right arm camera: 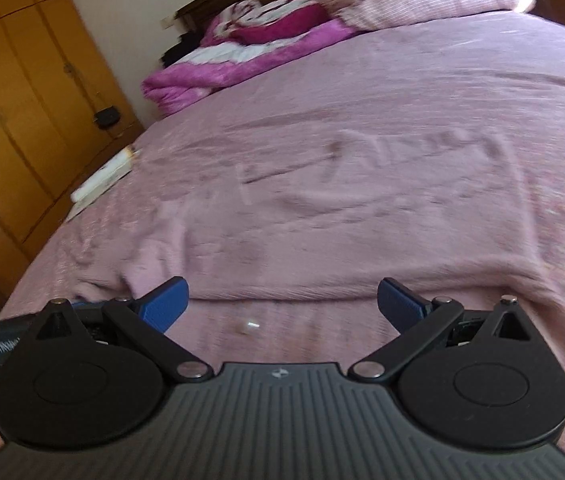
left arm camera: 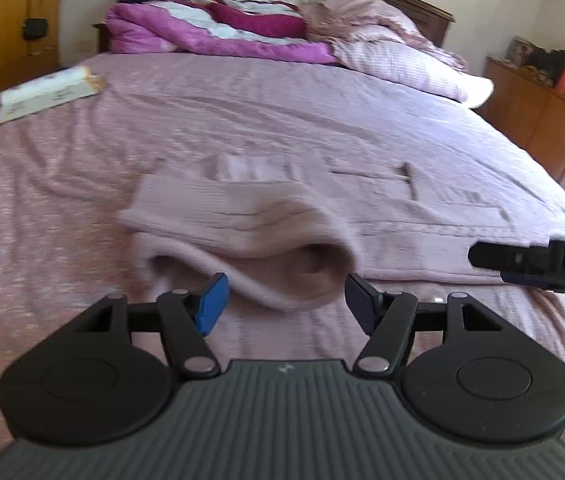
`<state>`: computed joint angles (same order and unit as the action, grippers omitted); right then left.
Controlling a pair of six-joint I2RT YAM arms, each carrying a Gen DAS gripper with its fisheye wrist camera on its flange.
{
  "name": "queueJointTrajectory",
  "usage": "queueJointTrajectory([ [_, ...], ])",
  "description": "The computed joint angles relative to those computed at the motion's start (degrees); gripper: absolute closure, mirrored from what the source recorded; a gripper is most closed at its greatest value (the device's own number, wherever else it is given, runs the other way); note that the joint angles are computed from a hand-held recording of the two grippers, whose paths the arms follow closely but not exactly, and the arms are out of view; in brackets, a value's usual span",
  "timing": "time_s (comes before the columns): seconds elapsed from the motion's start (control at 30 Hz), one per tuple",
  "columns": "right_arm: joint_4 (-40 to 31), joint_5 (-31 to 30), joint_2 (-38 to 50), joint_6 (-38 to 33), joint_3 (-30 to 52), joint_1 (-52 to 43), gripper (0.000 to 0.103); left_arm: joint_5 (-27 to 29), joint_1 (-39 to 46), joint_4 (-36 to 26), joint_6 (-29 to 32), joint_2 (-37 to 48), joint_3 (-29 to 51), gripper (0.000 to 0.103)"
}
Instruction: Fold small clothes
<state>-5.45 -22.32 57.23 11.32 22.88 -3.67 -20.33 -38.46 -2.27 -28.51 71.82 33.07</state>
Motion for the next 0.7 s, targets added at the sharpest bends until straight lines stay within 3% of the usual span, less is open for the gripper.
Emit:
queueJointTrajectory([
  [0.23, 1.70, -9.95, 17.53, 8.78, 11.29, 4.45, 0.003, -2.17, 3.50, -2.49, -0.31, -4.25, -2.74, 0.037],
  [0.53, 0.80, -9.81, 32.47, 14.53, 22.53, 11.26, 0.016, -4.52, 6.29, -1.24, 0.11, -1.81, -3.71, 0.037],
  [0.63, -1.07, -8.42, 35.44, 13.42, 25.89, 13.19, 0.036, -4.73, 7.31, 1.19, 0.82, 0.53, -3.83, 0.037],
  [0.7, -2.95, -8.25, 37.60, 12.28, 28.55, 14.09, 0.071, -4.79, 8.03, 2.75, 1.49, 2.89, -3.33, 0.037],
])
